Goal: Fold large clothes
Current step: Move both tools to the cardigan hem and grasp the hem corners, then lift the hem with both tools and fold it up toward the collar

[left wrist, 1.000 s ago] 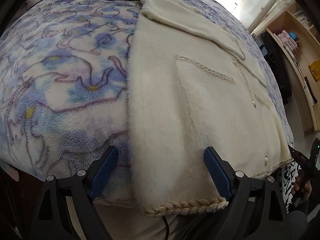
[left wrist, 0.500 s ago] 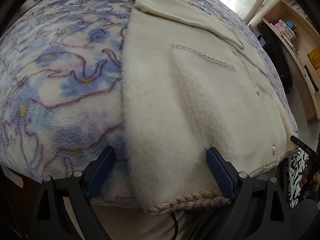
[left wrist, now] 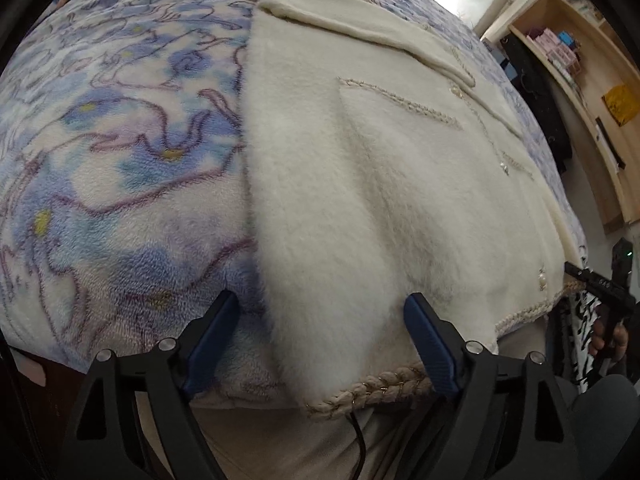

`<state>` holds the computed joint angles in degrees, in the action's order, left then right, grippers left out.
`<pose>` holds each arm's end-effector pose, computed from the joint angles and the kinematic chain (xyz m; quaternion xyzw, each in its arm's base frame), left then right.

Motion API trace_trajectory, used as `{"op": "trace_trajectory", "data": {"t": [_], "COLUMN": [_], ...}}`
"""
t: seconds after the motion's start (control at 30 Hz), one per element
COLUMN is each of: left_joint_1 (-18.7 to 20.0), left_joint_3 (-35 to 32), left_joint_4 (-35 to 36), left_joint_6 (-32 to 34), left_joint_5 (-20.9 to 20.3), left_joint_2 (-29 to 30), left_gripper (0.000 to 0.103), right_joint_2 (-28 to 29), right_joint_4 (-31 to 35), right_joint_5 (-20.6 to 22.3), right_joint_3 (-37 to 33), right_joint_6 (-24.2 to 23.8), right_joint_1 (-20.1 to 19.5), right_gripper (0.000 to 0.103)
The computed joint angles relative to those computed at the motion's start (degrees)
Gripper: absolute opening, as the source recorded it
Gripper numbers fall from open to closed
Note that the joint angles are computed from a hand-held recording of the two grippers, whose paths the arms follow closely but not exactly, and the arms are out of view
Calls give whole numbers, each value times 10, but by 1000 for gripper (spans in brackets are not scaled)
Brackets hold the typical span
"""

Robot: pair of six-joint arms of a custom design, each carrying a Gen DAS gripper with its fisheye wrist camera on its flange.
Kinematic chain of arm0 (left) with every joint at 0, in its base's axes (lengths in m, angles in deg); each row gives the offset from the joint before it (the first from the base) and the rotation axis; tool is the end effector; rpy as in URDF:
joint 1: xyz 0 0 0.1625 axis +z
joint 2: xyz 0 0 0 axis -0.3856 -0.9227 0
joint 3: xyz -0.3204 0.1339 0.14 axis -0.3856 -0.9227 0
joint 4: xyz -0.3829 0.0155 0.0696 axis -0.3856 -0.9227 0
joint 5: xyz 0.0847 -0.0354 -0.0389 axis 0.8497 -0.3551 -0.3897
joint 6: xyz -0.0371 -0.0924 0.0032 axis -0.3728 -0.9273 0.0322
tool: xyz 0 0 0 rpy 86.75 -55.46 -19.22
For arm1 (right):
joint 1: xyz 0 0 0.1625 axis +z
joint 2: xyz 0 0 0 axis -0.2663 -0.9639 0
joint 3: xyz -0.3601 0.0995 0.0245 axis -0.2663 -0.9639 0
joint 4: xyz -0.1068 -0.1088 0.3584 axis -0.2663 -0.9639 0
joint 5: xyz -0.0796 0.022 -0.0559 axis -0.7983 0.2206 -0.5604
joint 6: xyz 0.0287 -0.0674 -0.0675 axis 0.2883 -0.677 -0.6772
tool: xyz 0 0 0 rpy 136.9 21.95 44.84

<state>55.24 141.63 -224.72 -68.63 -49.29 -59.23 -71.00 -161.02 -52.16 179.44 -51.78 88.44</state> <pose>-0.1059 -0.2997 0.0851 -0.1428 0.9257 -0.2627 0.2317 -0.0583 -0.5468 0.2815 0.1873 -0.9583 0.0666 0.2052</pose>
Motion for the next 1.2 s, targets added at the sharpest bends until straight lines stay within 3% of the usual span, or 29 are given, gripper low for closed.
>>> {"op": "trace_trajectory", "data": {"t": [0.07,0.13,0.17,0.2,0.27,0.4,0.6,0.9,1.03,1.2], "left_joint_1": [4,8,9,14,20,2,-92,-149,-190,-165], "left_joint_3": [-14,-26,-29,-31,-25,-25,-28,-75,-78,-88], "left_joint_4": [14,19,19,7,-35,-21,163,323,357,339], "left_joint_6": [-1,-4,-5,5,13,-37,-166,-227,-280,-269], "left_joint_5": [1,2,0,-8,-19,-5,55,33,47,119], "left_joint_2": [12,22,24,23,20,5,-113,-171,-198,-223], "left_gripper": [83,77,62,39,12,8,8,7,8,8], "right_joint_2": [-4,-7,-8,-6,-5,-19,-67,-127,-142,-96], "right_joint_4": [-2,-26,-38,-45,-52,-74,-61,1,53,60], "right_joint_5": [1,-8,-12,-13,-11,10,56,84,124,172], "right_joint_3": [6,20,25,28,29,44,50,62,40,-21], "right_joint_6": [-16,-34,-41,-41,-39,-43,-52,-63,-39,20], "right_joint_1": [1,7,10,14,18,27,40,58,60,73], "right_gripper": [22,18,18,17,15,12,11,11,11,11]}}
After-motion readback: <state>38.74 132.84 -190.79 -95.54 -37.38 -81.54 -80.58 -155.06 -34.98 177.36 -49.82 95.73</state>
